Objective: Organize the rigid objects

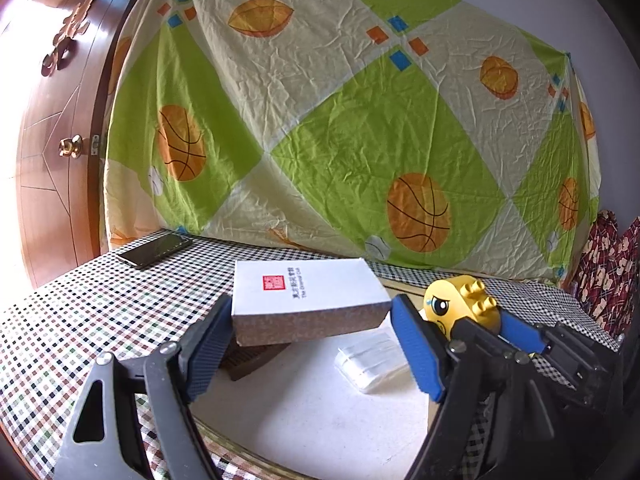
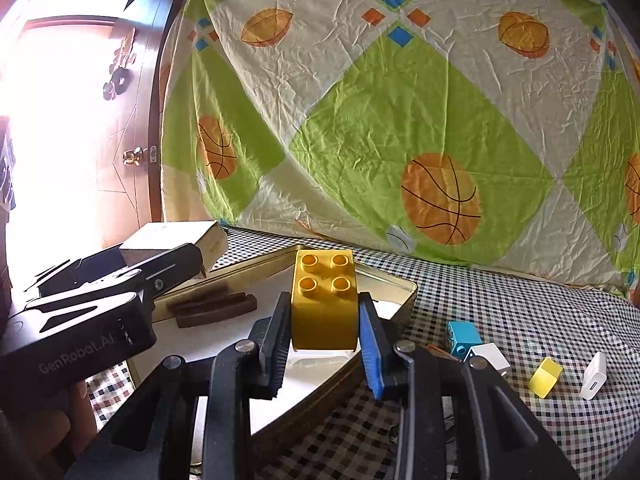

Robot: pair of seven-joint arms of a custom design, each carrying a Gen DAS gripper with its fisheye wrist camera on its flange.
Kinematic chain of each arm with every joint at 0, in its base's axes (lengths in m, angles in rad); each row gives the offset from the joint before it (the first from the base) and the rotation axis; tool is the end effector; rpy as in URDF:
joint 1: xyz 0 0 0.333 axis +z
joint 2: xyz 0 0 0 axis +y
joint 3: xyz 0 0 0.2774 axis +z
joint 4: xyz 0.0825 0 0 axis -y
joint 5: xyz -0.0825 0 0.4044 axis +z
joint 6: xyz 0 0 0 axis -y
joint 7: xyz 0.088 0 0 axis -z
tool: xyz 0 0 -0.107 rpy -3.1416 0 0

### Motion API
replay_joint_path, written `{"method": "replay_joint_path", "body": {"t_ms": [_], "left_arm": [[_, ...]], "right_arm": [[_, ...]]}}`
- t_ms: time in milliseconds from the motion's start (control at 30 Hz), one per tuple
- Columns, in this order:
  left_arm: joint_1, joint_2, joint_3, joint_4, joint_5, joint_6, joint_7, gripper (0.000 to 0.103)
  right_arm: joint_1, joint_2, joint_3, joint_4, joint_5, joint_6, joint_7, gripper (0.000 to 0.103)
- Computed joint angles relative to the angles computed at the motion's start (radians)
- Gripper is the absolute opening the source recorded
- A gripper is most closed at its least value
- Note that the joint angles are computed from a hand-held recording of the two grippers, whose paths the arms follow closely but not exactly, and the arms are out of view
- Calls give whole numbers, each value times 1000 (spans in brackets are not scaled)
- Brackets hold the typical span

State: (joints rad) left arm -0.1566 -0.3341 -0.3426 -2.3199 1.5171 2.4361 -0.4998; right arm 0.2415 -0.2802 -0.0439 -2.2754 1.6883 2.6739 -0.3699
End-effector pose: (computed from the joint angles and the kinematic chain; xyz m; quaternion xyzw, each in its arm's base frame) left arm 0.4546 -0.2519 0.4686 -0.6815 0.4176 -0.3931 0.4546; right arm 0.5227 0.0731 0.4716 -0.7437 0.3225 -0.2634 0.5230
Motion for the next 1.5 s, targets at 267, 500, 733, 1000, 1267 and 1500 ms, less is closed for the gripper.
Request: {"method": "replay_joint_path", "body": {"t_ms": [267,500,733,1000,1267,1500], "left_arm": [[10,16,18,12,-61,7,80,79],[37,30,51,27,-135,71,162,80],[57,86,69,79,-227,112,310,80],[54,115,67,105,-291,74,390,90],[55,84,57,71,-284,83,332,103],[31,110,36,105,-282,59,318,103]], "right_arm": [[5,48,11,43,-88,-4,97,34],[8,112,23,106,-236,-14,259,34],[3,193,44,193,-402,-19,448,34],[-17,242,57,240,-479,-54,544,37],[-56,185,22,186,-362,-91,450,72],[-114,176,-34,182,-287,-102,426,73]]}}
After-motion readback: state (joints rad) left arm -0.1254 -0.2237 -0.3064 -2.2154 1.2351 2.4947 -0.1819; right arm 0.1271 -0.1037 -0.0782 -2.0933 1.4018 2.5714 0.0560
